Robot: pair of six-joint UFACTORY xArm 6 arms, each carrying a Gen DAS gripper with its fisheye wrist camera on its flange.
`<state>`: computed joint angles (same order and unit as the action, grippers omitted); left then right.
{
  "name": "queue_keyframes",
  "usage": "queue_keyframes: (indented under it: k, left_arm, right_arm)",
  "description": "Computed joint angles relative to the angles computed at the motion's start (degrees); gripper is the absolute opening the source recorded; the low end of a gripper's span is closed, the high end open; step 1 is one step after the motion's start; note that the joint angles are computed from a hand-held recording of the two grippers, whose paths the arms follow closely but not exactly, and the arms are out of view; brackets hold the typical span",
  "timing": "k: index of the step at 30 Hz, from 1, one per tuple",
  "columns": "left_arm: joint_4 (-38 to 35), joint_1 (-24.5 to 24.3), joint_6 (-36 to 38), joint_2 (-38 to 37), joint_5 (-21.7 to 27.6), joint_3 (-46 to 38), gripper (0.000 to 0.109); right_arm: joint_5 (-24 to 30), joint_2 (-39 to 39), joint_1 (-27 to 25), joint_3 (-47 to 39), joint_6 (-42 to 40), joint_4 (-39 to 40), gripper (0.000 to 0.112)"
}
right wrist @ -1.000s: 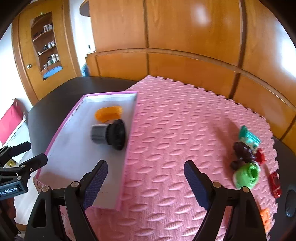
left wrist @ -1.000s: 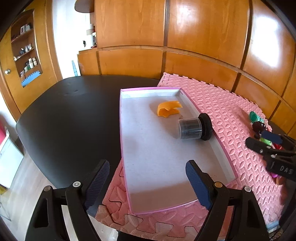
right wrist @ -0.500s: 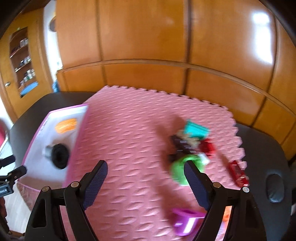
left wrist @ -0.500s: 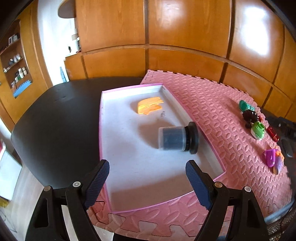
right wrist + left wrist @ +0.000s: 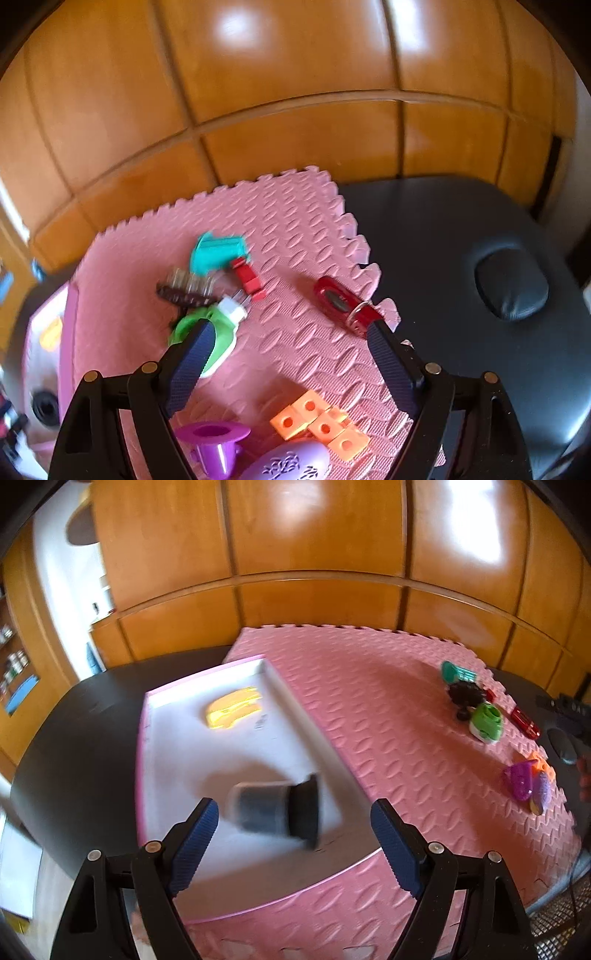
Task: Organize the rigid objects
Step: 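Move the left tool back to the toys and grasp the green nozzle piece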
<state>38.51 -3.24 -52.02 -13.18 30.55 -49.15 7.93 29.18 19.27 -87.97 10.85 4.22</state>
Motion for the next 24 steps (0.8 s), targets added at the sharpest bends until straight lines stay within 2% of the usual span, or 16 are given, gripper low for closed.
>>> queue_keyframes:
  k: [2,5,15,19,24]
  left_arm:
    - [-1.2,-0.9,1.7,2.2,-0.4,-1.9,0.085]
    - [-4.0,-2.3,4.9,5.7,-1.2,-5.0,0.085]
    - [-12.3,-7.4,16.6,20.7,-4.1,-20.3,0.084]
    - [-15.5,-9.2,22.5,27.9,-3.5,-28.5,0.077]
    - [-20.3,-10.6,30.1,36.4,-3.1,-38.9,0.077]
  right_arm:
    - [-0.1,-0.1,-0.4,0.1,1.6,-0.3,0.086]
    - [0.6,0.2,-0.5,-0.3,-0.2,3.8,0.086]
    - [0.5,-0.5,-0.9,0.4,1.3,4.3,0.086]
    - [1.3,-0.3,-0.8,-0.2,-2.3,8.9,0.086]
    - [1.6,-0.2,-0.5,-0.8,-5.7,12.8,0.086]
